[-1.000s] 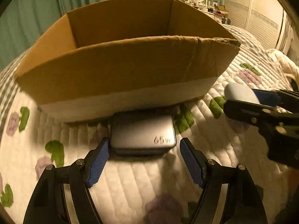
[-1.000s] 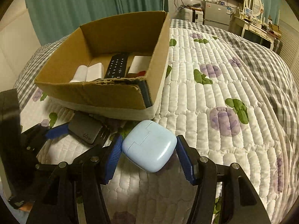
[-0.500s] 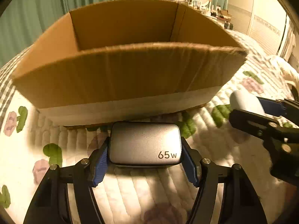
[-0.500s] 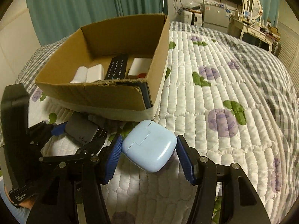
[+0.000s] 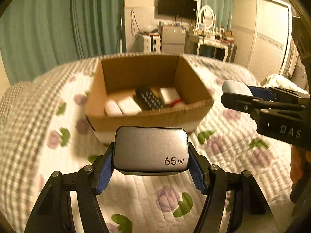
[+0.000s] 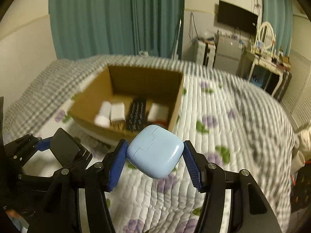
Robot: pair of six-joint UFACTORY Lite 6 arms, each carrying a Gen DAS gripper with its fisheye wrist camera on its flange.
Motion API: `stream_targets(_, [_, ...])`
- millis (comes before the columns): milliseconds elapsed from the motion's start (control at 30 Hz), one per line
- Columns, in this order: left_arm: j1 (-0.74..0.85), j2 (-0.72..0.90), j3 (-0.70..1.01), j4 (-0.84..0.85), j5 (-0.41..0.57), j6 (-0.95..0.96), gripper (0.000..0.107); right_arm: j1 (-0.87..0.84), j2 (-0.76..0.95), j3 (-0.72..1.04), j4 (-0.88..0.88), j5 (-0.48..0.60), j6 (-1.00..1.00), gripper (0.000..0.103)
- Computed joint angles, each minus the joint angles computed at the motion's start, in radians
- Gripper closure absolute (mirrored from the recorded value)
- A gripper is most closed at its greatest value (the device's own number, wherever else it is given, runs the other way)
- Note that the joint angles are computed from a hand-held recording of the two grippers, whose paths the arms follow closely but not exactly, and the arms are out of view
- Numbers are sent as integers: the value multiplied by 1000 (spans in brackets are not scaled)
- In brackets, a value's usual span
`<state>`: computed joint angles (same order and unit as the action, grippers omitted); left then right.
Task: Organize rigid objects
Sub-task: 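Lower the earbuds case and power bank into the box and open both tools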
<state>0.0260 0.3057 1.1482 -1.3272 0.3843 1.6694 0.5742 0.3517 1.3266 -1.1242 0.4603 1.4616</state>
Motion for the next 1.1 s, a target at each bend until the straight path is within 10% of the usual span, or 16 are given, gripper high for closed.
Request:
stream_targets(633, [-138,677,1031,802,70,-944,38,-135,351,654,330,23,-531,45])
stream_targets(1100, [-150,701,1042,838,-2,-954,38,-198,400,602,342,-55,-514,45])
